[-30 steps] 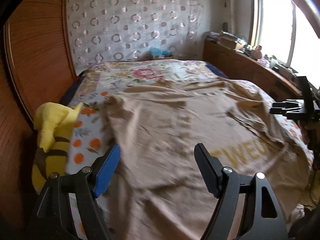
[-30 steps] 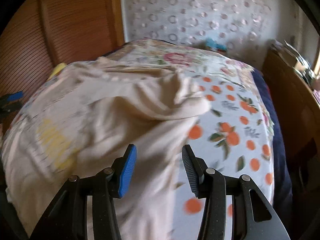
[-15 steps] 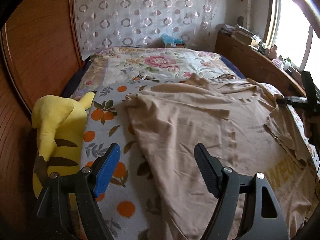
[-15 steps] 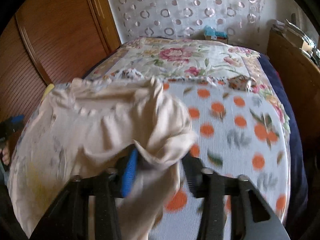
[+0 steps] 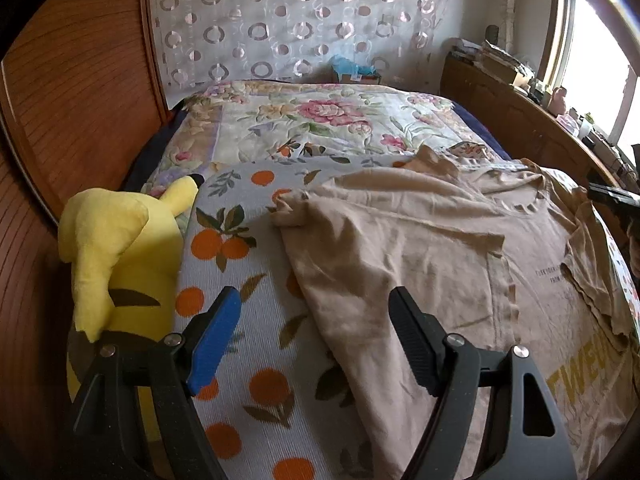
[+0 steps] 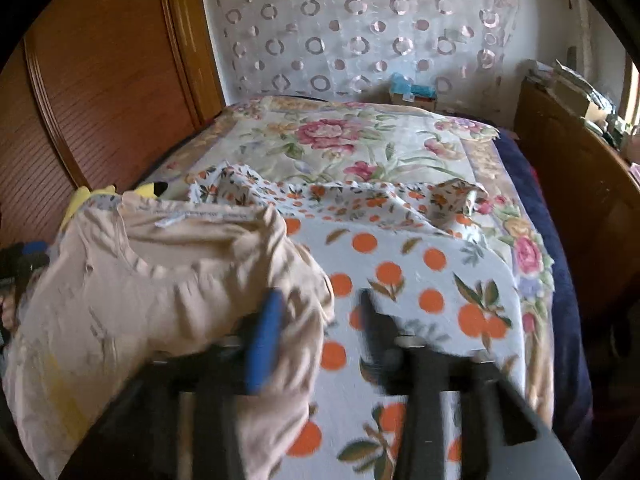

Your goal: Fold small clothes

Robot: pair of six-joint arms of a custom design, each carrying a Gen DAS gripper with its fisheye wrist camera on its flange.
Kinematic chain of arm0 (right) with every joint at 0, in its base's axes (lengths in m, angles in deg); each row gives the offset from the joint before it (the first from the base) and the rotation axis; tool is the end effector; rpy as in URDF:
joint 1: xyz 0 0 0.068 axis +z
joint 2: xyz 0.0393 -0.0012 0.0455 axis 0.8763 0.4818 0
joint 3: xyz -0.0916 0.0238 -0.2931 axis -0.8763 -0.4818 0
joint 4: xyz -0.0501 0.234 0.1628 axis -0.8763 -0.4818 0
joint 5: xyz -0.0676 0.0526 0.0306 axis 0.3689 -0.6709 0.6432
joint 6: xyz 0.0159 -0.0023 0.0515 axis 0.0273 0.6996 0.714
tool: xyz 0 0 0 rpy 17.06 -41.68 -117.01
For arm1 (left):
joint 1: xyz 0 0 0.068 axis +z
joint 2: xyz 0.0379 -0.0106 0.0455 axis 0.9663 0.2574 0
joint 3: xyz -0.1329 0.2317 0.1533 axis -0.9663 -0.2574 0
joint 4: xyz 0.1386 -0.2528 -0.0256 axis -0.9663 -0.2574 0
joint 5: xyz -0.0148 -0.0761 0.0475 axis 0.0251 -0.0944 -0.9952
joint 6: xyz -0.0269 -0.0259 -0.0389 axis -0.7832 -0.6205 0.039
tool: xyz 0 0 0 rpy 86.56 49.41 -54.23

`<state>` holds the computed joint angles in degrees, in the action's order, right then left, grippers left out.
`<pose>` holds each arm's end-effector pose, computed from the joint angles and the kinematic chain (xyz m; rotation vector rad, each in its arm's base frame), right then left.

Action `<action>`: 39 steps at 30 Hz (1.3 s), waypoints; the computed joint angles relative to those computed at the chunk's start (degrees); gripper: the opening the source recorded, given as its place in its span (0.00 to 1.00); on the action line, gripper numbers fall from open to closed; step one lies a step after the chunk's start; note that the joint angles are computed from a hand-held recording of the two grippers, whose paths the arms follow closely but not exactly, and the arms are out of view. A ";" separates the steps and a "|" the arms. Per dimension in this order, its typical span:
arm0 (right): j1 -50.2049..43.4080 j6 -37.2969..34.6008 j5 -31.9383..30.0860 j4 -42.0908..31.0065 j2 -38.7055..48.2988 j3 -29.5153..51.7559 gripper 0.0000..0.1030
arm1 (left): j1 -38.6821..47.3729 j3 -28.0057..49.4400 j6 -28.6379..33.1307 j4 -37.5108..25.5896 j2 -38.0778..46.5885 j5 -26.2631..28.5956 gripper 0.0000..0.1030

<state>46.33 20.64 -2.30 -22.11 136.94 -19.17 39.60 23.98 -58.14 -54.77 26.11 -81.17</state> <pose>0.2104 -0.0412 0.2365 -0.3054 2.3109 0.1871 0.1700 -0.1100 0.2441 0.1598 2.4256 -0.1405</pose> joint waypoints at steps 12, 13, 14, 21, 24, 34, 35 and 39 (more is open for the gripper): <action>-1.64 -5.65 -1.78 -6.71 -0.10 -0.36 0.53 | 6.42 3.19 3.77 3.75 7.61 6.40 0.66; -1.88 -5.90 -2.07 -6.58 1.08 0.37 0.53 | 6.78 3.52 3.93 3.97 8.38 6.69 0.66; -1.47 -5.51 -2.11 -6.03 1.87 0.61 0.53 | 6.97 3.39 4.05 4.30 8.59 6.94 0.66; 0.14 -5.98 -1.00 -3.16 5.50 1.50 0.53 | 8.62 4.54 5.18 6.06 11.95 8.45 0.58; 0.29 -6.33 -1.17 -2.24 6.50 1.56 0.46 | 9.01 5.21 5.40 6.82 13.19 8.95 0.55; -3.52 -9.02 -5.22 -0.66 3.39 0.62 0.06 | 8.40 7.43 5.61 7.38 13.16 8.48 0.09; -4.83 -8.14 -5.72 0.00 2.48 0.44 0.05 | 8.15 7.25 5.30 7.17 11.60 8.00 0.09; -8.69 -6.45 -6.92 1.69 -0.86 -0.07 0.05 | 5.43 8.17 4.87 4.81 6.38 4.21 0.09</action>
<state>37.64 14.19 -9.22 -20.41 136.08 -19.24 45.03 32.15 -53.27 -49.96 32.49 -76.95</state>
